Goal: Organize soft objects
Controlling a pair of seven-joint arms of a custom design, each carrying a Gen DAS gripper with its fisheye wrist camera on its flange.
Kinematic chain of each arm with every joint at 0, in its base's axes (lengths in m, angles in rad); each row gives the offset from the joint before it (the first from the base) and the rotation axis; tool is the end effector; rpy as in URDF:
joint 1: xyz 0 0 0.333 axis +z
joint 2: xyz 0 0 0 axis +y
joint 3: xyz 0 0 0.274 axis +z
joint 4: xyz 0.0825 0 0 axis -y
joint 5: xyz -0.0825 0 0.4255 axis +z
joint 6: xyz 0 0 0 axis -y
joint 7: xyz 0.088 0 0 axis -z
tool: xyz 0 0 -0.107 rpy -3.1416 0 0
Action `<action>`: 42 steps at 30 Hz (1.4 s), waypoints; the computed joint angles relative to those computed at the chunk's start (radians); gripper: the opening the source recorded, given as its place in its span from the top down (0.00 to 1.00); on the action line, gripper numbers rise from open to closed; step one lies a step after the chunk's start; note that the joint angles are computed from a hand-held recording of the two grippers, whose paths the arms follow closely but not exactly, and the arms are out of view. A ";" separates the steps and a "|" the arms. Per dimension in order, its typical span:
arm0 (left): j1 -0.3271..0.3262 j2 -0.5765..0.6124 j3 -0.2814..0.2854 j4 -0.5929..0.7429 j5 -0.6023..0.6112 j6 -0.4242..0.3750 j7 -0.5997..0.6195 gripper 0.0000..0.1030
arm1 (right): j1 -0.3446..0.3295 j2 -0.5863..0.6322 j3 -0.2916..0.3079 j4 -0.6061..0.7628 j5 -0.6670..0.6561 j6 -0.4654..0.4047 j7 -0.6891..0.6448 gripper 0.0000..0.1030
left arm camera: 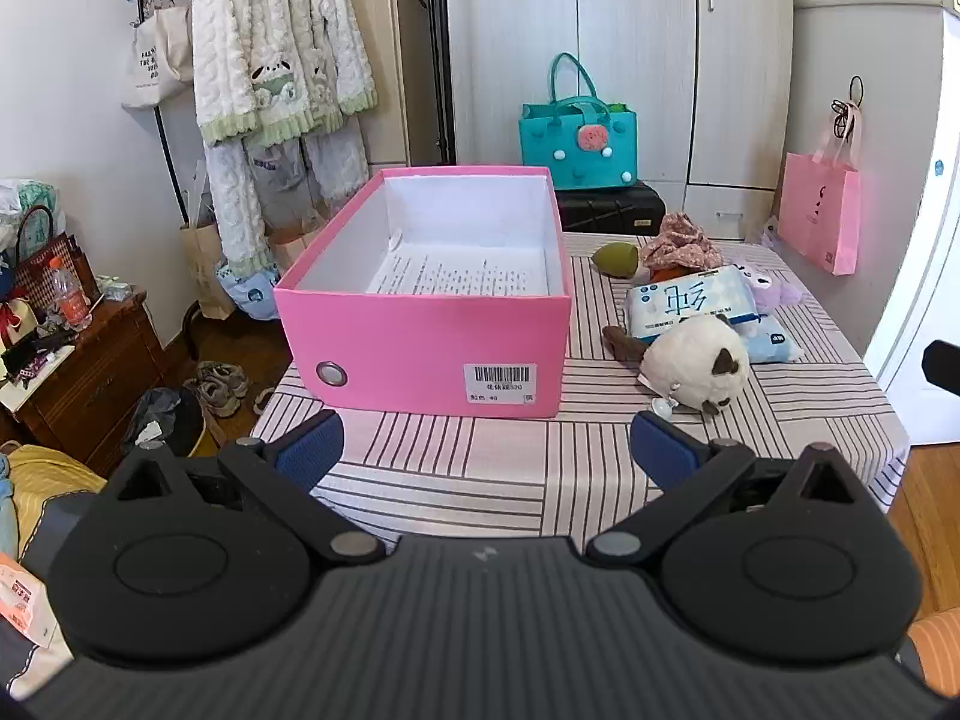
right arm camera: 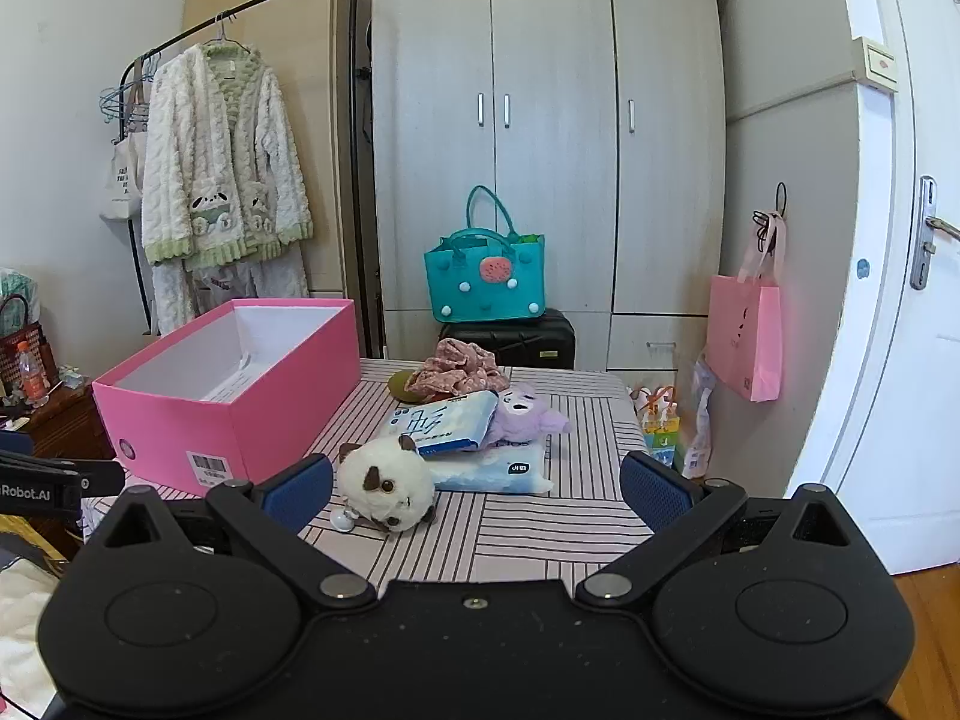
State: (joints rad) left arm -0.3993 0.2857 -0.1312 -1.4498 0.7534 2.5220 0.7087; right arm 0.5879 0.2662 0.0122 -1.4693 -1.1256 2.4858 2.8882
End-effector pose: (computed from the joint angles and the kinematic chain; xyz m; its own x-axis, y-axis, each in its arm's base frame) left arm 0.6298 -0.3624 0.5702 -0.0738 -0.9967 -0.0327 -0.5606 0.0685 -0.8252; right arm 0.5940 0.4101 0.5665 -0.0431 -0.9990 -0.0085 -0.3901 0.0247 -0.9205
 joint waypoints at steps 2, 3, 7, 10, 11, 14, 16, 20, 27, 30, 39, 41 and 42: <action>-0.002 -0.006 0.004 -0.010 0.015 0.005 -0.012 0.00 | -0.001 -0.001 -0.001 -0.003 0.000 0.003 0.006 0.00; -0.004 -0.007 0.005 -0.012 0.024 0.006 -0.017 0.00 | -0.002 -0.002 -0.001 -0.006 -0.001 0.005 0.008 0.00; -0.003 -0.002 0.003 -0.011 0.033 0.008 -0.012 0.00 | -0.003 -0.002 -0.002 -0.009 -0.005 0.007 0.016 0.00; -0.001 0.001 0.002 -0.011 0.031 0.013 -0.003 0.00 | -0.004 0.000 -0.004 -0.011 -0.013 0.013 0.022 0.00; -0.002 0.001 0.003 -0.011 0.034 0.015 -0.005 0.00 | -0.004 0.001 -0.004 -0.009 -0.016 0.015 0.021 0.00; -0.004 0.003 0.007 -0.015 0.046 0.027 -0.010 0.00 | -0.003 0.001 -0.005 -0.009 -0.026 0.018 0.018 0.00; -0.007 0.004 0.010 -0.017 0.060 0.032 -0.011 0.00 | -0.001 0.004 -0.005 -0.007 -0.037 0.021 0.017 0.00; -0.017 0.009 0.021 -0.018 0.109 0.040 -0.037 0.00 | 0.007 0.009 -0.009 -0.004 -0.066 0.021 0.029 0.00; -0.015 -0.023 0.051 -0.084 0.247 0.167 -0.209 0.00 | 0.009 0.006 -0.008 -0.018 -0.104 0.016 0.063 0.00; -0.013 -0.033 0.057 -0.100 0.341 0.198 -0.301 0.00 | 0.006 0.008 -0.006 -0.020 -0.098 0.015 0.068 0.00; 0.007 -0.030 0.035 -0.101 0.409 0.206 -0.373 0.00 | 0.006 0.003 -0.006 -0.032 -0.114 0.012 0.095 0.00; 0.008 -0.025 0.033 -0.095 0.404 0.202 -0.370 0.00 | 0.004 0.002 -0.005 -0.033 -0.116 0.011 0.097 0.00; 0.008 -0.026 0.033 -0.098 0.406 0.202 -0.374 0.00 | 0.004 0.003 -0.004 -0.031 -0.114 0.010 0.096 0.00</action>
